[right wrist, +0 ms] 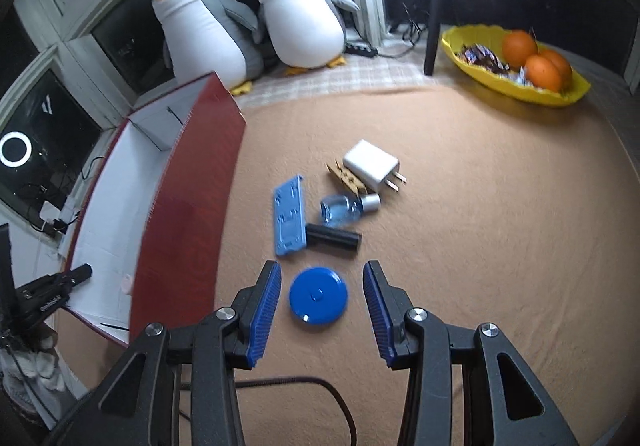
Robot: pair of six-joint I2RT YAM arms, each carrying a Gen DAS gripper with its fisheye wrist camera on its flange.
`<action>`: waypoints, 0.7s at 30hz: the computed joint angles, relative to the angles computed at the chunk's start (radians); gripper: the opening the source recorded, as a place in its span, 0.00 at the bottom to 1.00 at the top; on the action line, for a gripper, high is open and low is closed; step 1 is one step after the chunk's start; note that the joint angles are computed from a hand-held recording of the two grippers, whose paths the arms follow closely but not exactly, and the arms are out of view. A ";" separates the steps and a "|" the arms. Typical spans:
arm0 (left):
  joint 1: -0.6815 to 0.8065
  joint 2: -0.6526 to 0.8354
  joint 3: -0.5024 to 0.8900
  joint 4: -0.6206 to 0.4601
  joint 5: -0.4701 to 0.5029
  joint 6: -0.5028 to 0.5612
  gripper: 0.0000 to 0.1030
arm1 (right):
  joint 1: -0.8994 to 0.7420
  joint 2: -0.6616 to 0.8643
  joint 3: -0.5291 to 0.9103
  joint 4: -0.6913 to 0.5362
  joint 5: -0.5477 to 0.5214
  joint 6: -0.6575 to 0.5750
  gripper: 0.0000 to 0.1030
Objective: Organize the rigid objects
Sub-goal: 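Move the right gripper to the blue round tape measure, then grasp the blue tape measure with the right gripper and lift it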
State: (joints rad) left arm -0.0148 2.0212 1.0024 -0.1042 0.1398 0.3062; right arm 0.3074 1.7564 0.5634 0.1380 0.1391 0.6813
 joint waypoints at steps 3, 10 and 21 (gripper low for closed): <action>0.001 0.016 0.020 -0.004 0.008 0.029 0.07 | 0.018 0.069 0.015 0.020 0.001 0.025 0.38; 0.003 0.034 0.043 -0.016 0.018 0.037 0.07 | 0.018 0.226 0.084 0.041 -0.040 0.038 0.38; -0.006 0.035 0.041 -0.011 0.002 0.016 0.07 | 0.041 0.395 0.274 -0.101 -0.020 -0.036 0.53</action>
